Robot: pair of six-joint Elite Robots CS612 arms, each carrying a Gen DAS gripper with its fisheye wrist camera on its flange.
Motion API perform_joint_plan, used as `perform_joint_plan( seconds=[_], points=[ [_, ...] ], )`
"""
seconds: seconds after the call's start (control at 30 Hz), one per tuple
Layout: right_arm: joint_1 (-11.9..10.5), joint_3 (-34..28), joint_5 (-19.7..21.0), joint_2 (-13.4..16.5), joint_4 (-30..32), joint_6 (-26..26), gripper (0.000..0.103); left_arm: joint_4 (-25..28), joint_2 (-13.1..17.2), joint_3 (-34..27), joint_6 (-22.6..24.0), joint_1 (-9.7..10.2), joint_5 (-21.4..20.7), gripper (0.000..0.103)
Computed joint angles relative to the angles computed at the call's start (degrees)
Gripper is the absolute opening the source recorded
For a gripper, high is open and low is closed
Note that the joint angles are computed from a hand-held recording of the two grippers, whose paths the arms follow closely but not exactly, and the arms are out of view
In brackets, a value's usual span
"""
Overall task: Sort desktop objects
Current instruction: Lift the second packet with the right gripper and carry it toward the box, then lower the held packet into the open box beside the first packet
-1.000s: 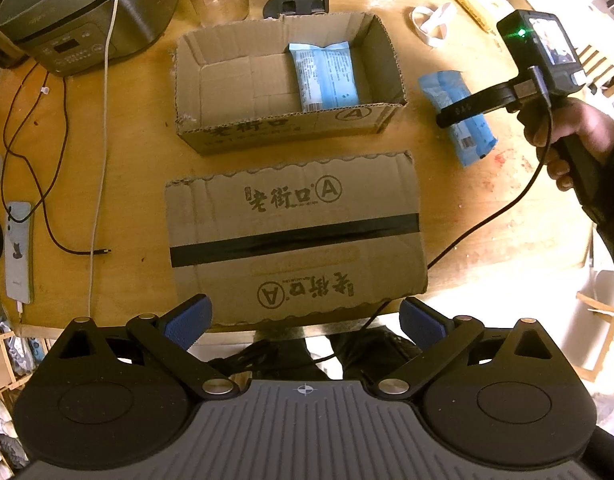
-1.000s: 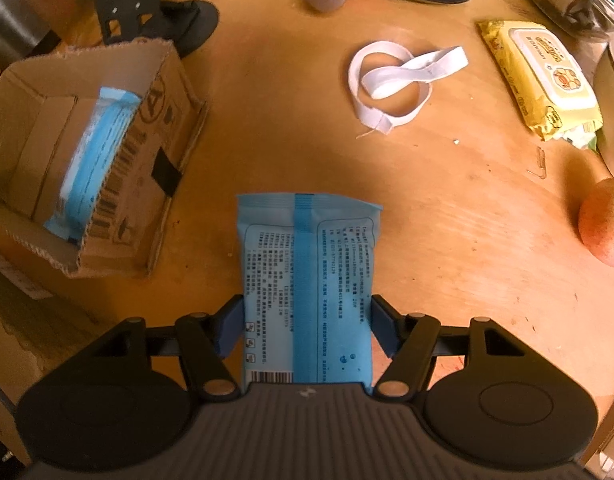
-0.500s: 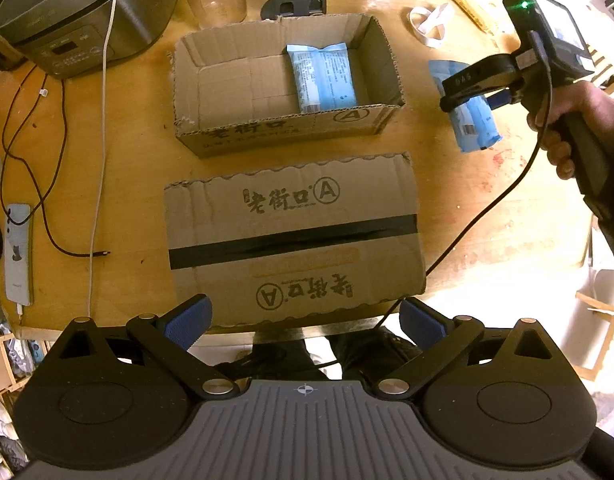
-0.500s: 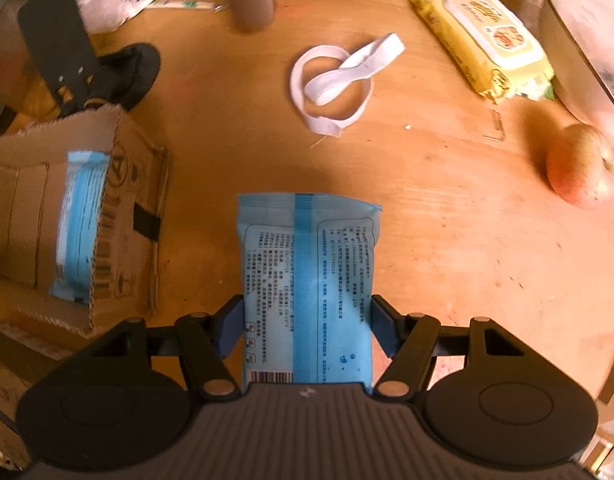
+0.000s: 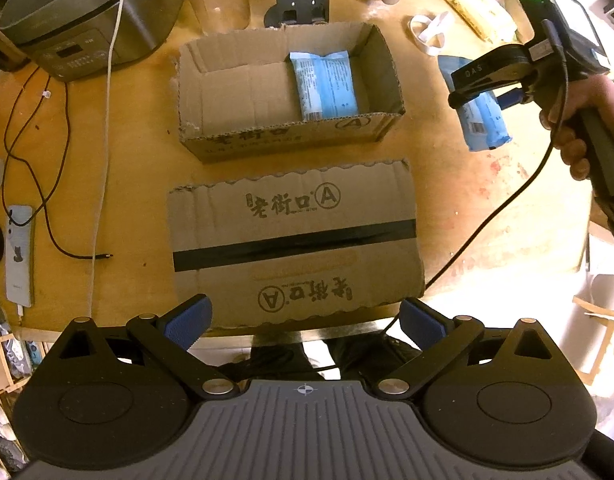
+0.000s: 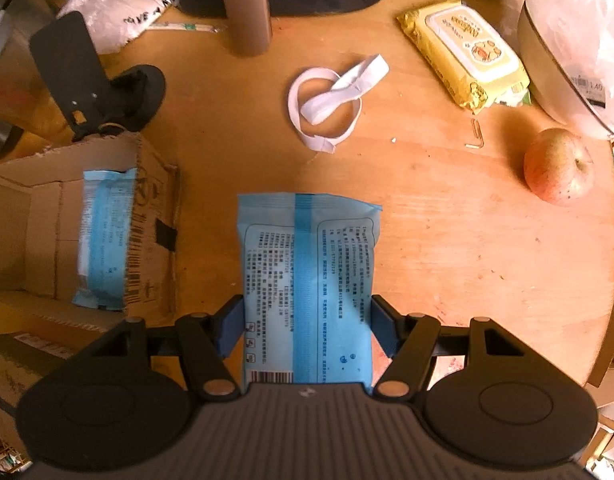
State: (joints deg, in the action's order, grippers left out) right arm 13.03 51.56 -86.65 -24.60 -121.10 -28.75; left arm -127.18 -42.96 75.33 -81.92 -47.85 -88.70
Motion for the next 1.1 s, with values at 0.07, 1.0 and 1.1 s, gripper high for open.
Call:
perform_joint_plan(
  seconds=[0.07,1.0,1.1],
  points=[
    [-0.1,0.1,0.3,-0.3,0.1,-0.2,0.065,-0.1,-0.3,0.2,-0.1,-0.06,0.4,0.103],
    [1.1,3.0,2.5,-3.0,-0.7,0.3,0.065,-1.9,-3.0,3.8,-1.3,-0.27,2.3,0.103],
    [1.4,3.4,2.7,-3.2,-0.8,0.6,0.065,-1.8,-3.3,4.3,-1.6,-0.28,2.2,0.103]
  ],
)
